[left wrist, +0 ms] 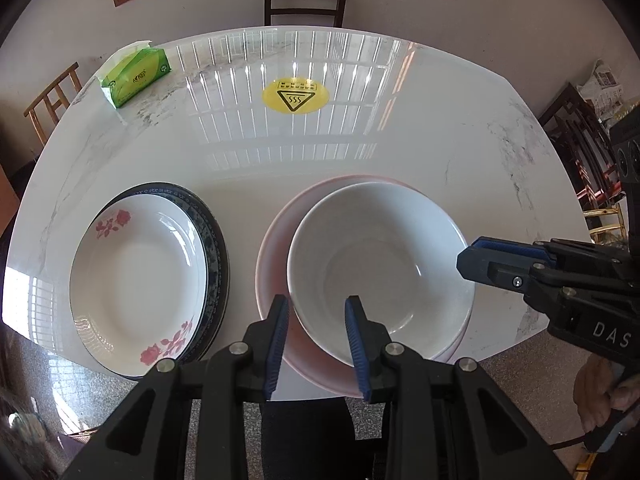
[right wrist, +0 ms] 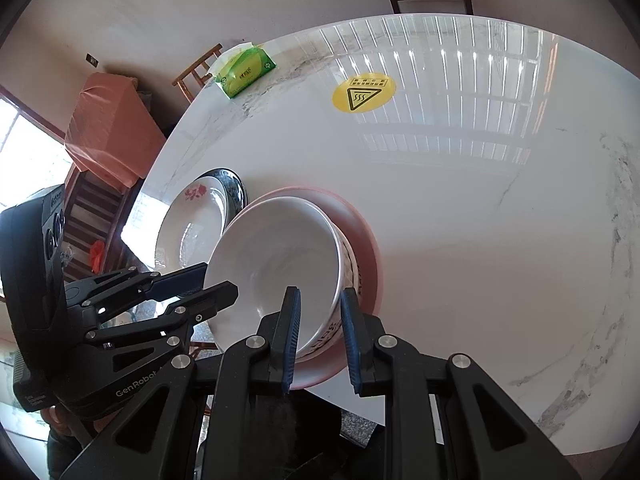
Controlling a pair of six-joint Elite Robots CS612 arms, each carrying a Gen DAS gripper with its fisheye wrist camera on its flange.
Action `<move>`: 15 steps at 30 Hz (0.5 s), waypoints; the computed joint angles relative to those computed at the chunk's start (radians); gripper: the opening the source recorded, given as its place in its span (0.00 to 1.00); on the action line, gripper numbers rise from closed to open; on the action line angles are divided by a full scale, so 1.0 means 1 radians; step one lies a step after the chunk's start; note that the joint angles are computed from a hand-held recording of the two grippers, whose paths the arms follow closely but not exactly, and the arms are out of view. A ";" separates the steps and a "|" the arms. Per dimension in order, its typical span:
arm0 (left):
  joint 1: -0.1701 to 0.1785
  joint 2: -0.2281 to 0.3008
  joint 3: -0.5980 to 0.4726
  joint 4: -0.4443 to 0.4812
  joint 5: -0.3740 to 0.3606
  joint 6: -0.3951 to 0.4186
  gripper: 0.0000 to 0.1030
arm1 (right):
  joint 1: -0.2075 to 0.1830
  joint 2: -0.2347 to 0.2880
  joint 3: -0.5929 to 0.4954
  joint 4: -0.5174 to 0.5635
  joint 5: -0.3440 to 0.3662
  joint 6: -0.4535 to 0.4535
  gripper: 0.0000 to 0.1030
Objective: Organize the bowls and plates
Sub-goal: 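Close the left tool on the pink bowl rim while the right tool grips the bowls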
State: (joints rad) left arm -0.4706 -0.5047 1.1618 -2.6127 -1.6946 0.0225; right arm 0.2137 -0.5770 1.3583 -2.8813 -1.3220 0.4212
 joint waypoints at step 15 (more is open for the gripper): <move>0.051 0.015 -0.024 0.025 -0.075 -0.144 0.31 | 0.000 -0.002 0.018 0.001 -0.072 -0.002 0.21</move>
